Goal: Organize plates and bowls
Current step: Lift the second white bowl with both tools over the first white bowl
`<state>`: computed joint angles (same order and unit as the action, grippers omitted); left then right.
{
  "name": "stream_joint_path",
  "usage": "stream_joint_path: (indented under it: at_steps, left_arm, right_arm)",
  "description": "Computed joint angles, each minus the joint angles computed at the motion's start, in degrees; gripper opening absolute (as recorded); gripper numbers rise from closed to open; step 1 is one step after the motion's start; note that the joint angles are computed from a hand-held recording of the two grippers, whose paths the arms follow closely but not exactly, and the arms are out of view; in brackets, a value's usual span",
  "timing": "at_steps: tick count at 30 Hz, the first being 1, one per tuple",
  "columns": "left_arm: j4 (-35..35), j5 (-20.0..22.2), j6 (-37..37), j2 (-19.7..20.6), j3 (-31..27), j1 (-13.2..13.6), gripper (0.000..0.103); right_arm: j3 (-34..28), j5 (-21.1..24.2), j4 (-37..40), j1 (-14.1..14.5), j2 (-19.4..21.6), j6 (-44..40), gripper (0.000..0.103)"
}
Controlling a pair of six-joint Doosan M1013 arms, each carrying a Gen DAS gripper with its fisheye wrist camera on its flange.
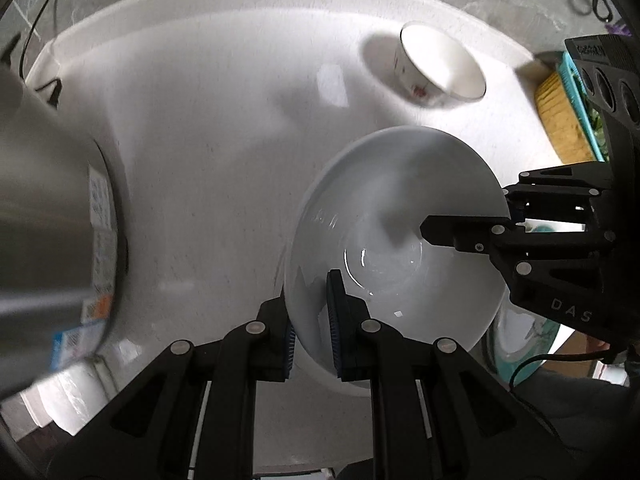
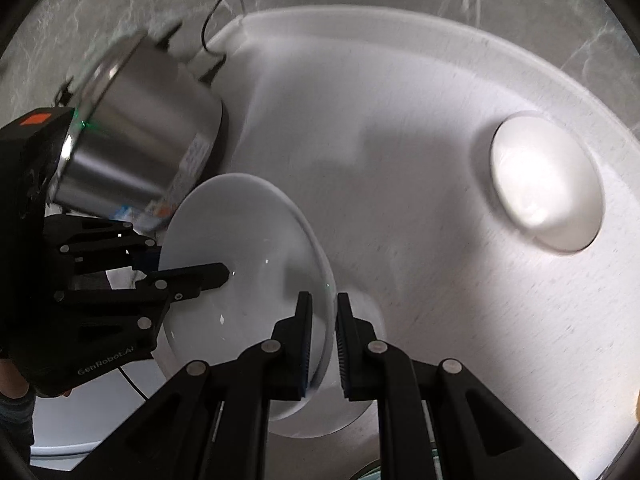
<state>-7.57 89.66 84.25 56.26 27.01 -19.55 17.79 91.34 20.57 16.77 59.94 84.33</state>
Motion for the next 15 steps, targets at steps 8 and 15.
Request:
stream_joint_path:
  at_steps: [8, 15]
  left_arm:
    - [0.6, -3.2, 1.2, -2.7, 7.8, -0.3, 0.012]
    - [1.4, -2.4, 1.4, -0.5, 6.0, -1.3, 0.012]
  right_arm:
    - [5.8, -0.8, -3.1, 0.9, -1.7, -0.5, 0.013]
    - [7.2, -1.4, -4.7, 1.4, -1.6, -0.4, 0.013]
